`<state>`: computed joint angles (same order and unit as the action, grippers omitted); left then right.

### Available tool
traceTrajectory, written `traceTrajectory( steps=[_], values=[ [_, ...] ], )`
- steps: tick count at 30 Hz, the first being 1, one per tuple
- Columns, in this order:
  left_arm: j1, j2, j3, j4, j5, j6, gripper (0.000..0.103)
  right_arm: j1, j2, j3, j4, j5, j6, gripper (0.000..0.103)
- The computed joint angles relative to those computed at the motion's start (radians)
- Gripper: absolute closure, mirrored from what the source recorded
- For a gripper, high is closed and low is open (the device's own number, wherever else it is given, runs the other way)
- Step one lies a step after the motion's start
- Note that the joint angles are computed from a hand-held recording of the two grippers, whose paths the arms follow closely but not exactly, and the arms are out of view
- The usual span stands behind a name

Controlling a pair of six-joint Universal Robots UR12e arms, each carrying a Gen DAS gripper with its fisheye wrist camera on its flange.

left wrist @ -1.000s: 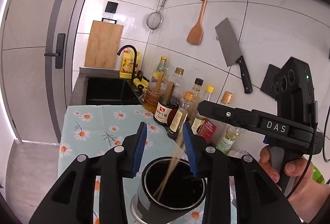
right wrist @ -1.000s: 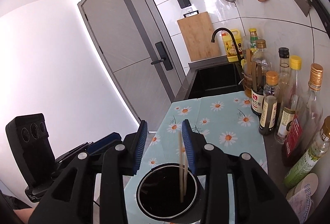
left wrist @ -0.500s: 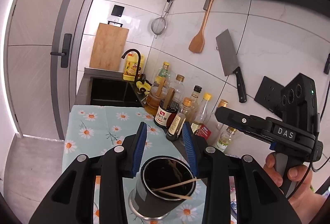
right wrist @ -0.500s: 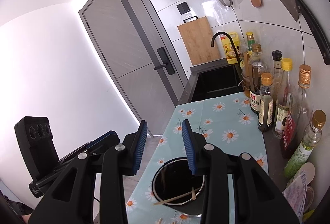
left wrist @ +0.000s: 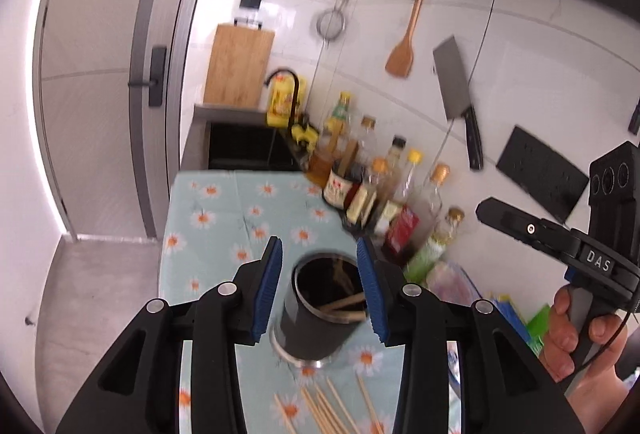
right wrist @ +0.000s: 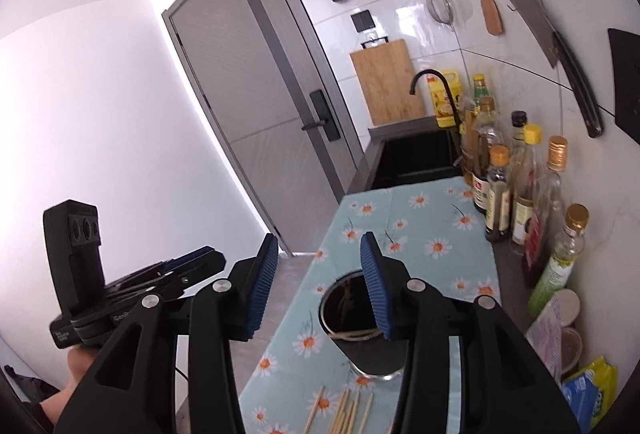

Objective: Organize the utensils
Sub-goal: 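Move both tools back down toward the remaining chopsticks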

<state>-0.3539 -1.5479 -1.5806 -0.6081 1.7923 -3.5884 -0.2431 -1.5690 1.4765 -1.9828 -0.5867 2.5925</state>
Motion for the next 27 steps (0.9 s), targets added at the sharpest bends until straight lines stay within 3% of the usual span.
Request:
traceTrajectory(
  steps=[2, 9, 13, 16, 22, 27],
  values=[
    [-0.006, 0.005, 0.004, -0.044, -0.001, -0.007, 0.063, -0.001, -0.002, -0.015, 0.088, -0.030, -0.054, 0.059],
    [-0.018, 0.017, 0.004, -0.185, -0.020, -0.043, 0.057, 0.006, -0.009, -0.018, 0.230, -0.170, -0.116, 0.059],
    [-0.004, 0.020, 0.006, -0.309, -0.116, -0.065, 0.057, 0.012, -0.015, -0.004, 0.271, -0.257, -0.128, 0.059],
    [0.000, 0.023, -0.005, -0.350, -0.151, -0.073, 0.057, 0.016, -0.007, -0.011, 0.335, -0.296, -0.135, 0.059],
    [0.017, 0.027, -0.034, -0.411, -0.220, -0.109, 0.057, 0.035, 0.008, -0.005, 0.361, -0.382, -0.108, 0.059],
    [0.032, 0.020, -0.043, -0.468, -0.270, -0.131, 0.057, 0.059, 0.040, -0.021, 0.435, -0.469, -0.085, 0.059]
  ],
)
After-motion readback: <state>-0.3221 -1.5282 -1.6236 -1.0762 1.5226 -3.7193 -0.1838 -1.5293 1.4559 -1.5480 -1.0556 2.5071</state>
